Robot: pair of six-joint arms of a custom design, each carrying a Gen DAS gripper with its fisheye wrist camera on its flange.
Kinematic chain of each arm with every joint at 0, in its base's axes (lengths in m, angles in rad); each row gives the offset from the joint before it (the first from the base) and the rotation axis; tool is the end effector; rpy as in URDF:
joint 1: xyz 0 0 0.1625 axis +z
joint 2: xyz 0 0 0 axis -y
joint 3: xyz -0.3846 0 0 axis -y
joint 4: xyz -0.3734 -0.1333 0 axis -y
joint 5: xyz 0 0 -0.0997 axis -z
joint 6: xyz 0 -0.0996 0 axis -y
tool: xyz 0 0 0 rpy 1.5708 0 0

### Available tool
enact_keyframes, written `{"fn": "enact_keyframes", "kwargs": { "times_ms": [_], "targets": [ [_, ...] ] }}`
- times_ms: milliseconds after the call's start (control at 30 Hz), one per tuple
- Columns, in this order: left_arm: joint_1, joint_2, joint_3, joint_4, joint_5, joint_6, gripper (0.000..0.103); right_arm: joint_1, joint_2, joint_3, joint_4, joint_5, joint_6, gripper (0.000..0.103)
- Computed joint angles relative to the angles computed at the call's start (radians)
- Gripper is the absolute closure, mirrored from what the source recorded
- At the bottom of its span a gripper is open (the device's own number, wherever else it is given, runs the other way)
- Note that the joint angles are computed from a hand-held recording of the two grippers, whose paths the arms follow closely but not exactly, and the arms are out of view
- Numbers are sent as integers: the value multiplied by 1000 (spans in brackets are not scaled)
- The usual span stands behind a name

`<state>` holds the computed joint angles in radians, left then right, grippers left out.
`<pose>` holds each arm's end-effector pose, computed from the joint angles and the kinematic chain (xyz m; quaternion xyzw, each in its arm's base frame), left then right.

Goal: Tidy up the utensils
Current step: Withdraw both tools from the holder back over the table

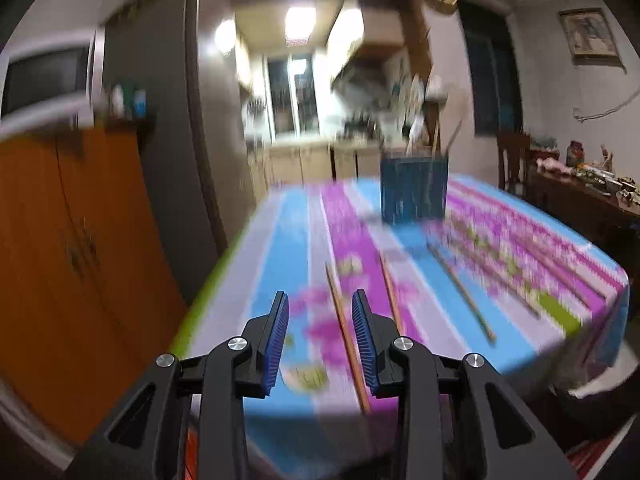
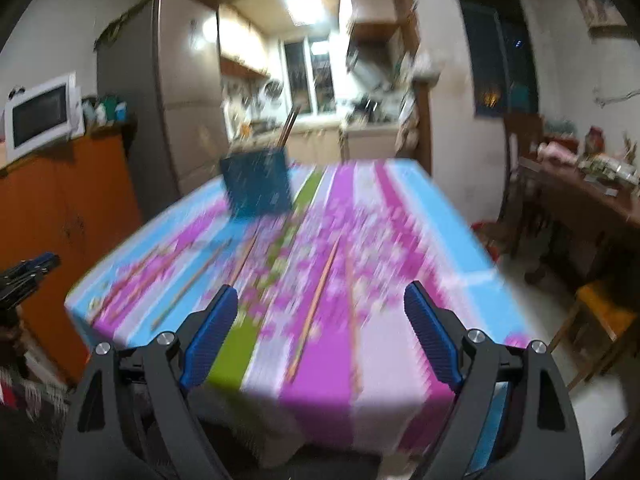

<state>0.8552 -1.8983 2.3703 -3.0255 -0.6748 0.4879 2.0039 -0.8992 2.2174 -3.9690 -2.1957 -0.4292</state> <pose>-0.0480 -0.3769 0.4053 0.2814 0.7708 -0.4659 0.3311 0.2573 -0.3777 0.1519 0.1975 -0.8075 0.4898 0.2627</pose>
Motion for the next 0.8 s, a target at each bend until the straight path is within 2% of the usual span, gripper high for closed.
{"fn": "enact_keyframes", "kwargs": {
  "times_ms": [67,133,200,267,333,467,500,633,800],
  "targets": [
    [33,-24,18,93,0,-123,69,-1,42,11,2,-21,9,21],
    [69,-54,22,186,-50,-244,69,5,86,8,6,-50,-6,21],
    [90,-57,34,209,-73,-295,69,12,132,-4,-14,-68,-43,21],
    [84,-34,47,178,-69,-278,69,11,166,-22,-21,-43,-77,21],
    [67,-14,54,159,-82,-245,69,20,201,-61,-9,-35,-106,33],
    [22,17,84,76,-77,-148,69,22,235,-98,9,13,-115,41],
    [22,24,82,70,-80,-145,69,24,242,-110,15,14,-120,47],
    [46,52,80,41,-102,-140,69,36,299,-170,11,0,-159,59],
    [48,104,88,-67,-127,-46,69,42,354,-230,6,-29,-177,62]
  ]
}}
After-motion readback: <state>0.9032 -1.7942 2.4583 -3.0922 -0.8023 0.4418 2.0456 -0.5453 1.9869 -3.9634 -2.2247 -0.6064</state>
